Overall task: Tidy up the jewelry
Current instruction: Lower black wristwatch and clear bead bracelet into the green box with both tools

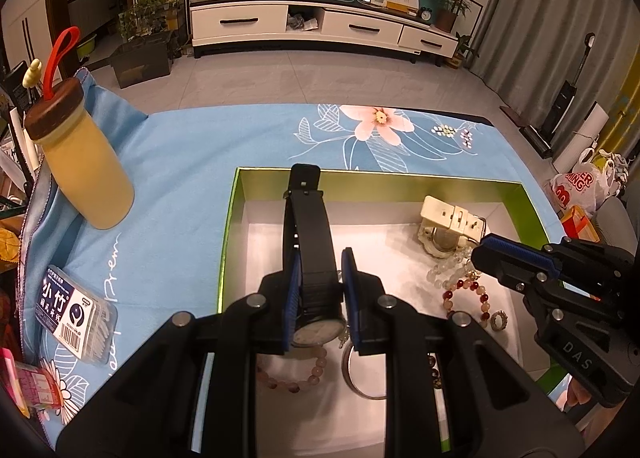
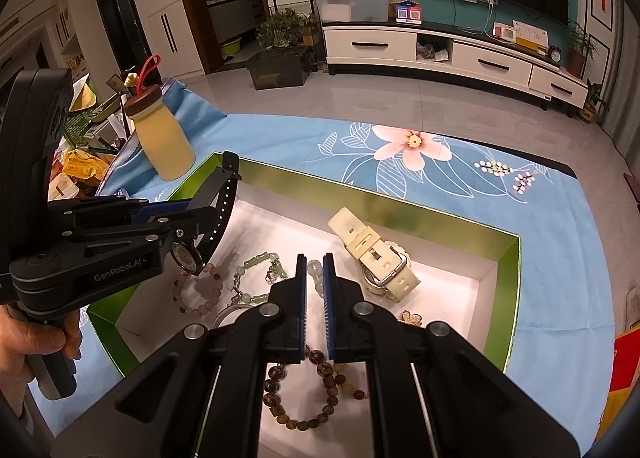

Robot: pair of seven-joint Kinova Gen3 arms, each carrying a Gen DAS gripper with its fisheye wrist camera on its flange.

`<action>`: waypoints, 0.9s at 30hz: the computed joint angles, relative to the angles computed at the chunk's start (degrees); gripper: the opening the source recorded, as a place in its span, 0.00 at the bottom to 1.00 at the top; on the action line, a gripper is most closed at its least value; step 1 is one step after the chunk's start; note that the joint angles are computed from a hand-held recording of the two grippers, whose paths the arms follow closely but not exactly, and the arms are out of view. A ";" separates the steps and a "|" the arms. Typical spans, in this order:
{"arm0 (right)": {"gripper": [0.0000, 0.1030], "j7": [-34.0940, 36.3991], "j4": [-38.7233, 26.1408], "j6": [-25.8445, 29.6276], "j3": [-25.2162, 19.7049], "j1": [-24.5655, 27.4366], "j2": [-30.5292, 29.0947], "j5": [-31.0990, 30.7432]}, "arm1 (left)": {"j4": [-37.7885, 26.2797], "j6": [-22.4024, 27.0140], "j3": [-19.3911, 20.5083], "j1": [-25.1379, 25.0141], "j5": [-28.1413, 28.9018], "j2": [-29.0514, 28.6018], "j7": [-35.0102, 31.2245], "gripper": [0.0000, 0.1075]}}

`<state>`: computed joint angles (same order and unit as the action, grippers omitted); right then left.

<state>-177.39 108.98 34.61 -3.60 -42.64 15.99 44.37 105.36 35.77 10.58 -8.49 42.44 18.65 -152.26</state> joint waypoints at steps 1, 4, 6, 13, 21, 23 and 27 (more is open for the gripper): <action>0.07 0.01 -0.07 -0.03 -0.01 0.04 0.11 -0.06 | 0.00 0.00 -0.01 0.01 0.00 0.00 0.00 0.19; 0.07 -0.02 -0.19 0.05 0.08 0.01 0.34 -0.09 | -0.03 -0.14 -0.05 0.10 -0.09 0.08 0.06 0.19; 0.07 -0.05 -0.25 0.09 0.15 -0.04 0.47 -0.10 | -0.01 -0.27 -0.02 0.03 -0.11 0.12 -0.10 0.19; 0.07 0.12 -0.37 0.17 0.23 0.03 0.51 -0.48 | -0.08 -0.37 0.10 -0.11 -0.27 0.31 -0.09 0.19; 0.07 0.13 -0.38 0.13 0.34 -0.06 0.56 -0.53 | -0.06 -0.47 0.10 0.01 -0.50 0.22 0.25 0.19; 0.07 0.16 -0.40 0.13 0.34 -0.06 0.58 -0.52 | -0.09 -0.44 0.12 0.01 -0.52 0.22 0.28 0.19; 0.07 0.29 -0.47 0.18 0.32 -0.03 0.60 -0.66 | -0.09 -0.62 0.10 0.03 -0.65 0.27 0.32 0.19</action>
